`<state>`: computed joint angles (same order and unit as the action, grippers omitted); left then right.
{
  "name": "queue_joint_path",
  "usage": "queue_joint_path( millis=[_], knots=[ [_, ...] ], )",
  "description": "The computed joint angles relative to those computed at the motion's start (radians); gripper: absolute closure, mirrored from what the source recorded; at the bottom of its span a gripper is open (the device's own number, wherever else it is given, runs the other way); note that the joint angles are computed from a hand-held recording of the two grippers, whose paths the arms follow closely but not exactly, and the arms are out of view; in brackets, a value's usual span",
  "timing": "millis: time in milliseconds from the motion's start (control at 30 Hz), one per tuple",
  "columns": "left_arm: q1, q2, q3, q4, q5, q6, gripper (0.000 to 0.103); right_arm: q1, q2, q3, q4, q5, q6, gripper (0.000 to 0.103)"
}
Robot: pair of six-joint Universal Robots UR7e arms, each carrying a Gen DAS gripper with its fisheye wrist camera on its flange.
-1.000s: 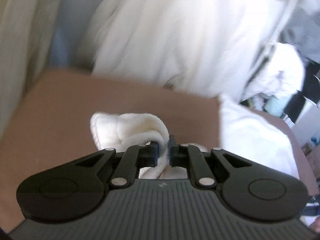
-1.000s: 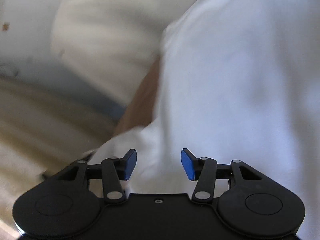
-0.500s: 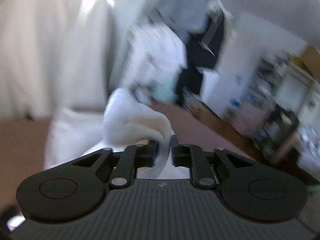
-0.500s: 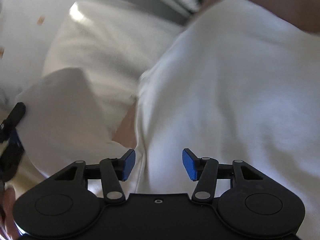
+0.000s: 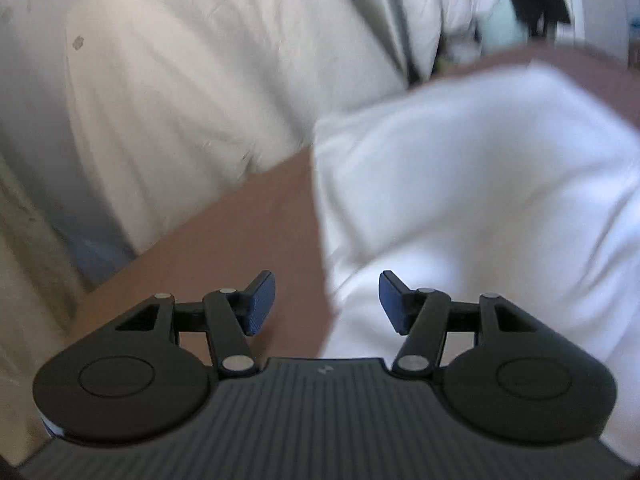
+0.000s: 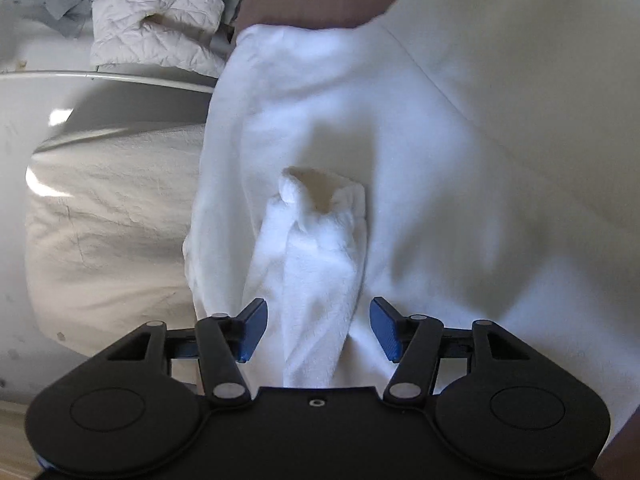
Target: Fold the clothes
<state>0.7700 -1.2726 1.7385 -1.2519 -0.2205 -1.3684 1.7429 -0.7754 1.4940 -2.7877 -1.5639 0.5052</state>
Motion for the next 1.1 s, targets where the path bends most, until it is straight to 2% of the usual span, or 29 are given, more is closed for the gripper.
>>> queue_joint_path(
  millis=[67, 133, 167, 200, 267, 300, 333, 367, 433, 500, 567, 600, 667, 700, 733, 833, 967, 1033, 1100],
  knots=[
    [0.017, -0.066, 0.094, -0.196, -0.062, 0.095, 0.040, 0.004, -0.005, 0.006, -0.021, -0.019, -0.010, 0.039],
    [0.044, -0.123, 0.167, -0.397, -0.164, 0.112, 0.040, -0.003, -0.019, 0.023, -0.051, -0.054, -0.022, 0.038],
    [0.054, -0.144, 0.189, -0.452, -0.202, 0.103, 0.040, -0.007, -0.026, 0.030, -0.064, -0.077, -0.027, 0.038],
    [0.060, -0.147, 0.190, -0.464, -0.210, 0.085, 0.041, 0.002, -0.006, 0.018, -0.073, -0.115, -0.019, 0.038],
    [0.070, -0.157, 0.198, -0.509, -0.183, 0.077, 0.041, 0.014, 0.035, -0.030, -0.039, -0.167, -0.052, 0.038],
    [0.065, -0.176, 0.214, -0.519, -0.171, 0.055, 0.041, 0.022, 0.061, -0.066, -0.022, -0.184, -0.114, 0.038],
    [0.057, -0.196, 0.224, -0.519, -0.160, 0.025, 0.041, 0.028, 0.088, -0.102, -0.006, -0.200, -0.180, 0.055],
    [0.050, -0.218, 0.236, -0.515, -0.151, -0.009, 0.041, 0.036, 0.115, -0.126, -0.020, -0.228, -0.270, 0.093],
    [0.042, -0.265, 0.258, -0.511, -0.147, -0.057, 0.040, 0.102, 0.138, -0.124, -0.165, -0.345, -0.479, 0.092],
    [0.042, -0.306, 0.272, -0.532, -0.153, -0.072, 0.041, 0.144, 0.131, -0.077, -0.369, -0.352, -0.667, 0.094],
    [0.070, -0.315, 0.284, -0.660, -0.206, 0.015, 0.040, 0.169, 0.152, -0.084, -0.483, -0.460, -0.746, 0.094],
    [0.090, -0.319, 0.293, -0.746, -0.266, 0.088, 0.040, 0.186, 0.160, -0.100, -0.499, -0.527, -0.764, 0.094],
    [0.143, -0.304, 0.293, -0.923, -0.387, 0.237, 0.040, 0.172, 0.174, -0.128, -0.409, -0.635, -0.691, 0.093],
    [0.159, -0.304, 0.296, -0.963, -0.437, 0.272, 0.040, 0.164, 0.158, -0.122, -0.344, -0.632, -0.610, 0.093],
    [0.166, -0.304, 0.295, -0.977, -0.459, 0.287, 0.040, 0.148, 0.138, -0.111, -0.285, -0.601, -0.537, 0.093],
    [0.146, -0.305, 0.302, -0.987, -0.423, 0.307, 0.040, 0.099, 0.090, -0.094, -0.130, -0.495, -0.352, 0.092],
    [0.110, -0.308, 0.345, -1.157, -0.402, 0.468, 0.039, 0.102, 0.091, -0.096, -0.125, -0.496, -0.333, 0.091],
    [0.097, -0.301, 0.357, -1.239, -0.418, 0.564, 0.032, 0.101, 0.087, -0.085, -0.122, -0.485, -0.332, 0.091],
    [0.093, -0.281, 0.342, -1.220, -0.439, 0.619, 0.028, 0.110, 0.098, -0.089, -0.128, -0.487, -0.350, 0.090]
  ],
)
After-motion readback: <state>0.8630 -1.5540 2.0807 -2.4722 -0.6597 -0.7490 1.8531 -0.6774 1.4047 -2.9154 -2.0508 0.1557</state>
